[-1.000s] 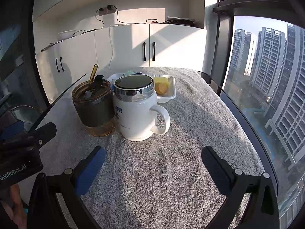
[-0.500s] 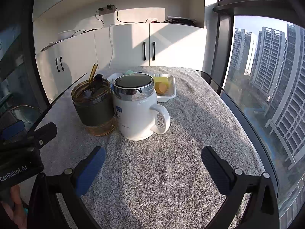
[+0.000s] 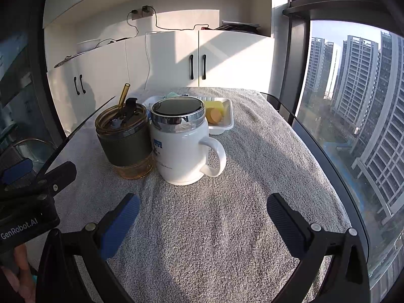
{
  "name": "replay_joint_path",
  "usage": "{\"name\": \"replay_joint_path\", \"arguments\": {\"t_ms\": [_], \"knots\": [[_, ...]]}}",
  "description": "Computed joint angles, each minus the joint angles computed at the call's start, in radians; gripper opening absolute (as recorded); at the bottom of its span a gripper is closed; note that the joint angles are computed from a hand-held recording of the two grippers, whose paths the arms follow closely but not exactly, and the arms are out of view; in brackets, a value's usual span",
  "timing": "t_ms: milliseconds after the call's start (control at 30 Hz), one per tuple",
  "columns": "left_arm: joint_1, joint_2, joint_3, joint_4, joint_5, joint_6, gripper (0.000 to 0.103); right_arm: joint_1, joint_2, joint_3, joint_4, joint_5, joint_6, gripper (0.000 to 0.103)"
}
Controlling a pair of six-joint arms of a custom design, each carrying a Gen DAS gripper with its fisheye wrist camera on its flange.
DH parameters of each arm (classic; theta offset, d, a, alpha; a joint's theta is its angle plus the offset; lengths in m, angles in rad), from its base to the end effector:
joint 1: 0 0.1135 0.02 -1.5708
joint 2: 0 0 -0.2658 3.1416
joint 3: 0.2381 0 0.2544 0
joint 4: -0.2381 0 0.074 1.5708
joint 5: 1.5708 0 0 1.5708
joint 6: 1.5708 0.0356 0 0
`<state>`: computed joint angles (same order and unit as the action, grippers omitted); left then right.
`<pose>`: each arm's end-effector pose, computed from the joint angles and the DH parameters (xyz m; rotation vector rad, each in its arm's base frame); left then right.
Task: Organize soft objects
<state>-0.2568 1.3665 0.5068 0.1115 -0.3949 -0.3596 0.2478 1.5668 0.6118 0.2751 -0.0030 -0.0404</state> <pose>0.2464 -0.0506 0.1529 -0.3109 2.2315 0.1309 0.2869 0.0727 0.1432 -0.3251 2.2296 0.1147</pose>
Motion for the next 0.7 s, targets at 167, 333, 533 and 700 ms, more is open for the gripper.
{"name": "replay_joint_path", "arguments": {"t_ms": [167, 333, 533, 700], "knots": [[0.004, 0.012, 0.001, 0.005, 0.004, -0.001, 0.103, -0.002, 0.000, -0.001, 0.002, -0.004, -0.001, 0.103], [-0.004, 0.010, 0.000, 0.011, -0.007, 0.006, 0.103, -0.002, -0.001, -0.002, 0.001, -0.005, -0.002, 0.103], [-0.003, 0.009, -0.002, 0.020, 0.008, 0.017, 0.103, -0.003, -0.001, -0.002, -0.001, -0.008, -0.003, 0.103], [-0.005, 0.010, -0.001, 0.020, 0.012, 0.013, 0.103, -0.006, 0.001, -0.002, -0.001, -0.011, -0.005, 0.103]]}}
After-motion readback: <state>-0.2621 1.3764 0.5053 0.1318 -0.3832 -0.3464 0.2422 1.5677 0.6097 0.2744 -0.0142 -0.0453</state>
